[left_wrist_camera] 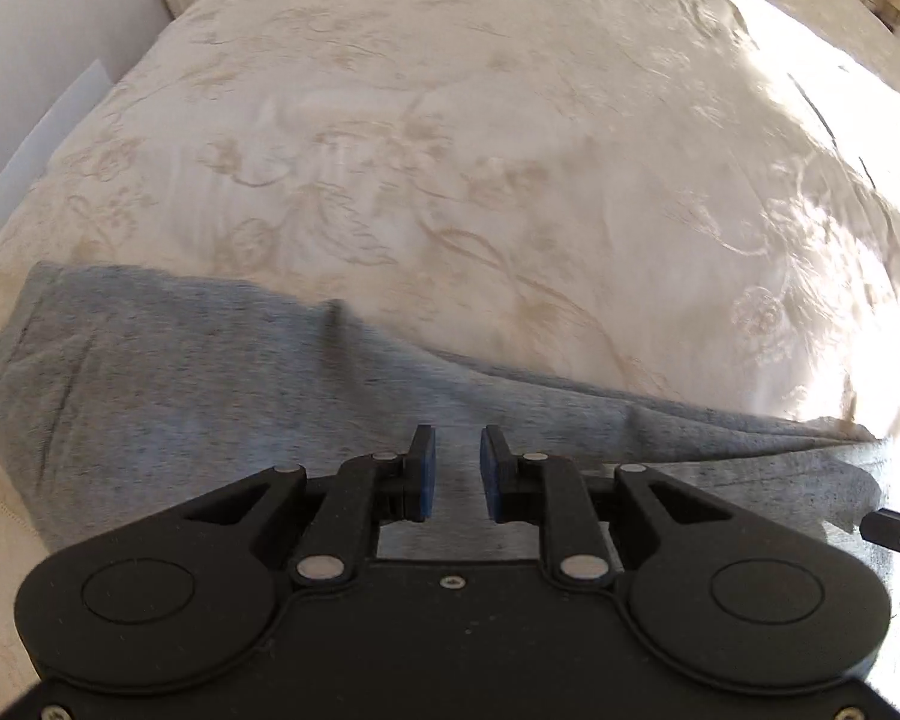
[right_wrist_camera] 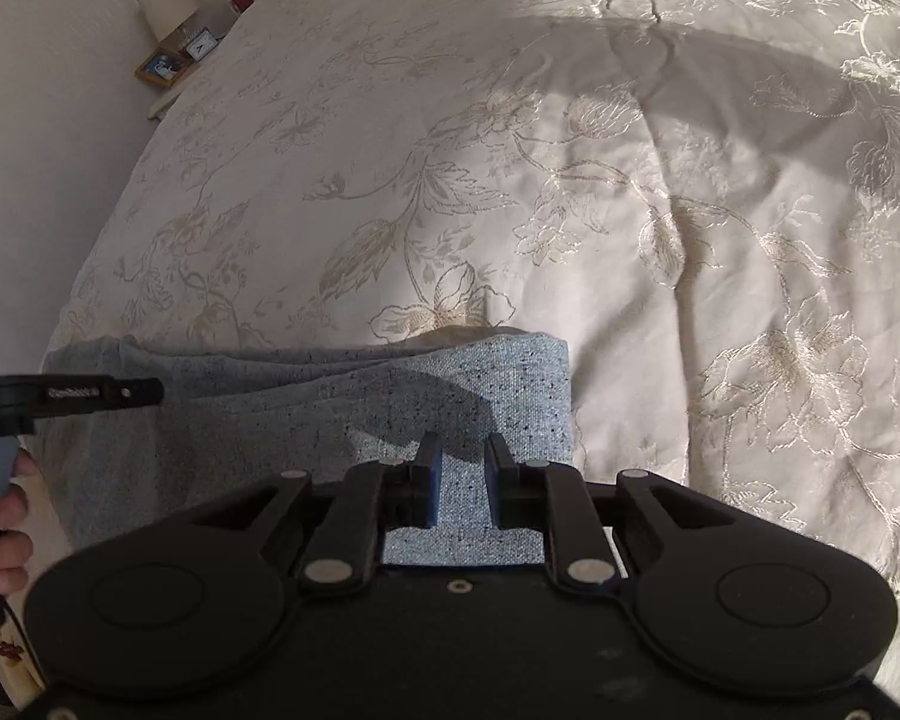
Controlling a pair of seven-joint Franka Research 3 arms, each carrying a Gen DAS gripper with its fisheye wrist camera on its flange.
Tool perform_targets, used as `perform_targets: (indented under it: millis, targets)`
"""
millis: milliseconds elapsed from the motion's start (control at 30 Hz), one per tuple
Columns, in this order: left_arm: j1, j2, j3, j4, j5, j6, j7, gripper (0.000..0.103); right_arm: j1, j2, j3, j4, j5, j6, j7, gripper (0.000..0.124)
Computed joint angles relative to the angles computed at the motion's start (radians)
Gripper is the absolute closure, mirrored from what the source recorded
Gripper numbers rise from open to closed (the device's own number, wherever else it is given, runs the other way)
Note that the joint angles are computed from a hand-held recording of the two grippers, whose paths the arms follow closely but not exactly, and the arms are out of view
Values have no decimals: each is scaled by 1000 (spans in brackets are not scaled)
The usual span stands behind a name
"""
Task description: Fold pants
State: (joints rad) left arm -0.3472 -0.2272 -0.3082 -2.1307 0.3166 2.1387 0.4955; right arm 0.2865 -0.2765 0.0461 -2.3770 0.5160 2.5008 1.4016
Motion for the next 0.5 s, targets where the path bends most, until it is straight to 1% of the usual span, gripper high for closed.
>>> perform_targets:
  millis: [133,200,267,367,500]
  targets:
    - [25,-180,45,-146,-31,-53,24,75,-25,59,60,13,-172,-1,156,108]
    - [39,-262,64,-213,-39,-86,48,75,-26,60,75,6,-228,17,241,108]
    - [56,-325,84,-270,-40,-102,82,75,-24,48,91,6,-285,20,326,104]
    - [80,-435,122,-368,-50,-105,139,75,-6,2,112,-12,-334,41,419,104]
    - [119,-541,180,-465,-81,-62,209,75,29,-60,143,-34,-350,46,513,104]
